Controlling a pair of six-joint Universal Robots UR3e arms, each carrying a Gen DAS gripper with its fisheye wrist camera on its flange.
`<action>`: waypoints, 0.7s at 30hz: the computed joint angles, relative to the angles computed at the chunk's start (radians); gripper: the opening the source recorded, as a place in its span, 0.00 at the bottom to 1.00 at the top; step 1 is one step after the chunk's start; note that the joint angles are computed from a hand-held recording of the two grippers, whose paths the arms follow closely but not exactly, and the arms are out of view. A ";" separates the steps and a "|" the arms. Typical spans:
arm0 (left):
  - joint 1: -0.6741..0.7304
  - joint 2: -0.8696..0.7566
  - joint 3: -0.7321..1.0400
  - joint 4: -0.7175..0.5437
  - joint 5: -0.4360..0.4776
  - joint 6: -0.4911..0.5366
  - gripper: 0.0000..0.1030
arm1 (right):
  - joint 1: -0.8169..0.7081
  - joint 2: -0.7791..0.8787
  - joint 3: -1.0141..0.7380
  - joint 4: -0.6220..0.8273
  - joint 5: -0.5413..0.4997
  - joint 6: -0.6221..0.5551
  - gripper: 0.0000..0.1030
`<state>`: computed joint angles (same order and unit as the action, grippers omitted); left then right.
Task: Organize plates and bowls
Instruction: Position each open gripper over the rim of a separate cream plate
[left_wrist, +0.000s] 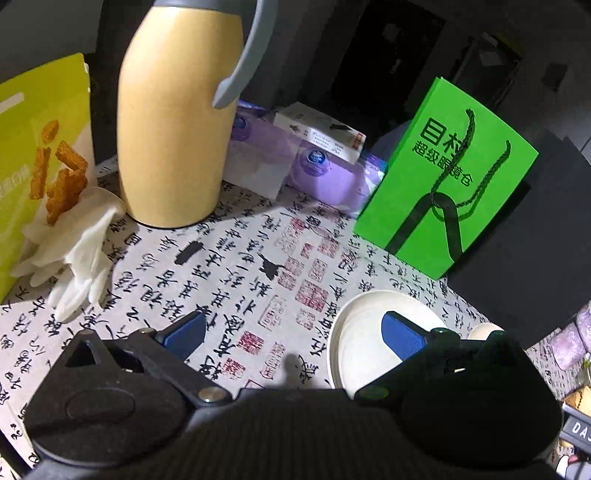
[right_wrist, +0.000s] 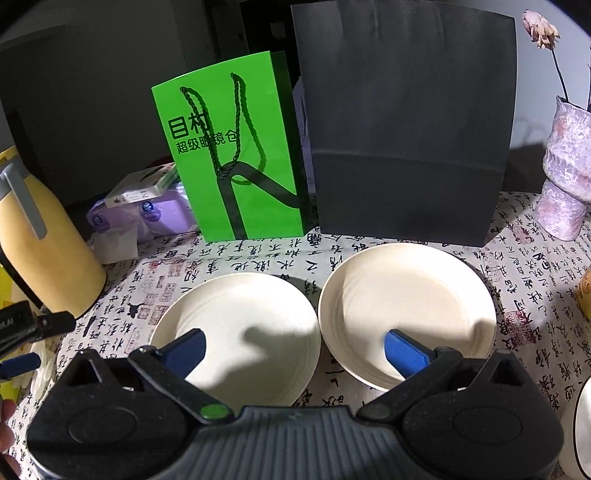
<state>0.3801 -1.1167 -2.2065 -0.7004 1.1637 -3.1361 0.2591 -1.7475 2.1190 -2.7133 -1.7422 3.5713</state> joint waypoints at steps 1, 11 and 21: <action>-0.002 -0.004 0.000 0.002 0.000 0.003 1.00 | 0.002 0.008 -0.005 0.000 -0.004 0.002 1.00; -0.014 -0.040 -0.002 0.037 0.035 -0.013 1.00 | 0.025 0.083 -0.036 -0.037 -0.054 0.008 1.00; -0.019 -0.143 0.023 0.042 0.054 0.004 1.00 | 0.078 0.179 -0.109 -0.041 -0.116 -0.013 1.00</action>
